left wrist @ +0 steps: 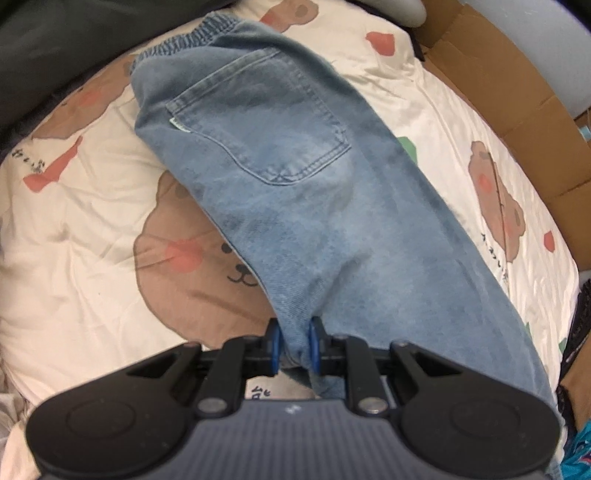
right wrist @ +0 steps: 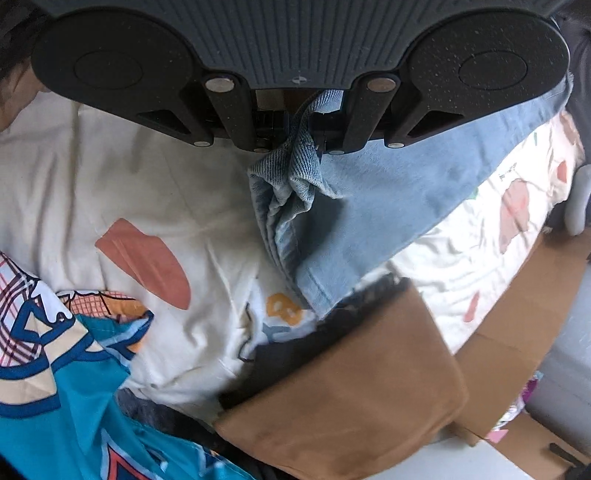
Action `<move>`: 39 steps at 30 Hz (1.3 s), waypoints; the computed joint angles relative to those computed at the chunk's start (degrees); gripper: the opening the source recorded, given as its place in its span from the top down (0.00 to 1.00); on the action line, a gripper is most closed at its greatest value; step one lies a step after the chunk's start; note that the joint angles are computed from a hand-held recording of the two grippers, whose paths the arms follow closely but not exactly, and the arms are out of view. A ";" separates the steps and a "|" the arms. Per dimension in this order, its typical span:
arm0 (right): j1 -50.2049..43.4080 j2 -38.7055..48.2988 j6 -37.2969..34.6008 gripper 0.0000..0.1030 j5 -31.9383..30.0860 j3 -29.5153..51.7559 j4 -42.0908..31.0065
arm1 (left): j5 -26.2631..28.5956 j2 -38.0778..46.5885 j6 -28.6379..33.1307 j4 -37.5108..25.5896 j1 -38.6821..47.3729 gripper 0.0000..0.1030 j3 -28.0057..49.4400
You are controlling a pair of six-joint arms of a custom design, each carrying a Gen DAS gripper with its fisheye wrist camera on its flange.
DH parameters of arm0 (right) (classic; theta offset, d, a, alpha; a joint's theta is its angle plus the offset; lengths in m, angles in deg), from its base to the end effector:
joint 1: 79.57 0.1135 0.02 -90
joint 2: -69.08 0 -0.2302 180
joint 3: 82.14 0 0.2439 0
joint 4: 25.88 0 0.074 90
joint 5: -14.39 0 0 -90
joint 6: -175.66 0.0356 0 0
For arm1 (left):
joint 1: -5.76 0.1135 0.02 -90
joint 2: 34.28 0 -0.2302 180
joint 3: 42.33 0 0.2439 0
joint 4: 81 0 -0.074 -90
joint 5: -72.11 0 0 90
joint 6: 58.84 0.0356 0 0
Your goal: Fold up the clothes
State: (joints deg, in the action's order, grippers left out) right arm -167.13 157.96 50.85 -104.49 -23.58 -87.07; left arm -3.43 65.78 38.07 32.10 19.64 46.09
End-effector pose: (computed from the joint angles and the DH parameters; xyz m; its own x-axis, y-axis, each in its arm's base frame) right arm 0.0267 -0.2223 0.1154 -0.5347 0.8060 -0.2540 0.6944 0.5903 0.4115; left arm 0.3134 0.0683 0.1846 -0.9667 -0.1189 -0.2267 -0.0683 0.9733 -0.2190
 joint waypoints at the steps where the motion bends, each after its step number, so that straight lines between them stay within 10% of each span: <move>1: 0.20 0.97 0.92 0.93 0.63 -0.24 1.02 | -0.03 0.34 0.03 0.18 -0.04 0.84 0.03; 9: -1.70 6.08 5.68 0.68 8.00 1.32 2.98 | -2.38 1.67 -0.73 0.35 -0.24 0.80 -0.51; 21: 1.73 -0.51 5.11 0.59 8.48 3.33 3.68 | -3.23 0.23 1.74 -1.53 -0.34 0.66 5.83; 39: 19.96 7.27 3.66 0.56 8.75 8.06 13.35 | -7.22 25.79 1.85 5.50 -9.36 0.54 33.22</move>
